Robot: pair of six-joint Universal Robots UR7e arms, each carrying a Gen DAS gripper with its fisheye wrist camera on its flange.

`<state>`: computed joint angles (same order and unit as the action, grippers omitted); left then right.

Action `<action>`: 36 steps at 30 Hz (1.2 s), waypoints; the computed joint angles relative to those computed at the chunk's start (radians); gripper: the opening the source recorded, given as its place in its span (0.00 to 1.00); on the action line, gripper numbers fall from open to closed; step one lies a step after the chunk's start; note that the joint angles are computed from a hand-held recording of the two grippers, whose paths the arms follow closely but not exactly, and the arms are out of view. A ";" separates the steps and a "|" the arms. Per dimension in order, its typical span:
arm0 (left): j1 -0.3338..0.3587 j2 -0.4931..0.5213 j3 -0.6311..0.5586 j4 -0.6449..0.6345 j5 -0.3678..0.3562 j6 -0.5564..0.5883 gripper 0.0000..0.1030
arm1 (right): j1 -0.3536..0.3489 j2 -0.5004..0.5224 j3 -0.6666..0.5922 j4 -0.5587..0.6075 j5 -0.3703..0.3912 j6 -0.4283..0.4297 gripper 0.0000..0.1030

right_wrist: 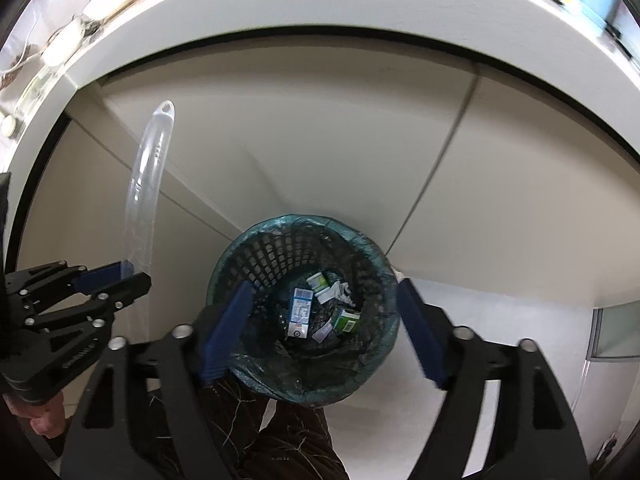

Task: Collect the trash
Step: 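Open both grippers to drop the tube and tissue into the wastebasket, then raise both tools toward the blue snack bag and yellow wrapper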

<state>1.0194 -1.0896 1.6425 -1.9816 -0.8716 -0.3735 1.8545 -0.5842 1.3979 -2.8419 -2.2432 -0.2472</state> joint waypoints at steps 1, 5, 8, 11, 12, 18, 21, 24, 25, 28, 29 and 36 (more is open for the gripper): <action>0.001 0.008 -0.002 -0.006 -0.003 0.009 0.24 | 0.000 -0.007 0.009 -0.008 -0.006 0.009 0.82; 0.002 0.036 -0.004 -0.022 -0.013 0.041 0.24 | 0.000 -0.029 0.043 -0.061 -0.040 0.016 0.91; 0.000 0.052 -0.002 -0.029 -0.017 0.063 0.24 | -0.004 -0.050 0.065 -0.078 -0.057 0.029 0.91; -0.002 0.066 -0.001 -0.041 -0.026 0.084 0.24 | -0.007 -0.076 0.091 -0.088 -0.063 0.051 0.91; -0.003 0.071 -0.002 -0.047 -0.029 0.093 0.24 | -0.007 -0.084 0.096 -0.087 -0.065 0.058 0.91; -0.012 0.085 -0.002 -0.061 -0.035 0.120 0.25 | -0.011 -0.107 0.116 -0.082 -0.078 0.071 0.91; -0.014 0.090 -0.005 -0.048 -0.024 0.113 0.29 | -0.011 -0.111 0.118 -0.079 -0.081 0.071 0.91; -0.017 0.084 0.000 -0.052 -0.014 0.109 0.45 | -0.008 -0.107 0.112 -0.075 -0.088 0.074 0.91; -0.020 0.079 0.005 -0.063 -0.004 0.109 0.49 | -0.007 -0.106 0.112 -0.075 -0.089 0.071 0.91; -0.026 0.065 0.012 -0.078 0.007 0.095 0.65 | -0.002 -0.108 0.108 -0.077 -0.094 0.063 0.91; -0.029 0.058 0.013 -0.085 0.013 0.087 0.68 | 0.000 -0.108 0.108 -0.086 -0.096 0.055 0.91; -0.054 0.014 -0.014 -0.065 0.041 0.031 0.84 | 0.033 -0.122 0.093 -0.122 -0.124 0.026 0.91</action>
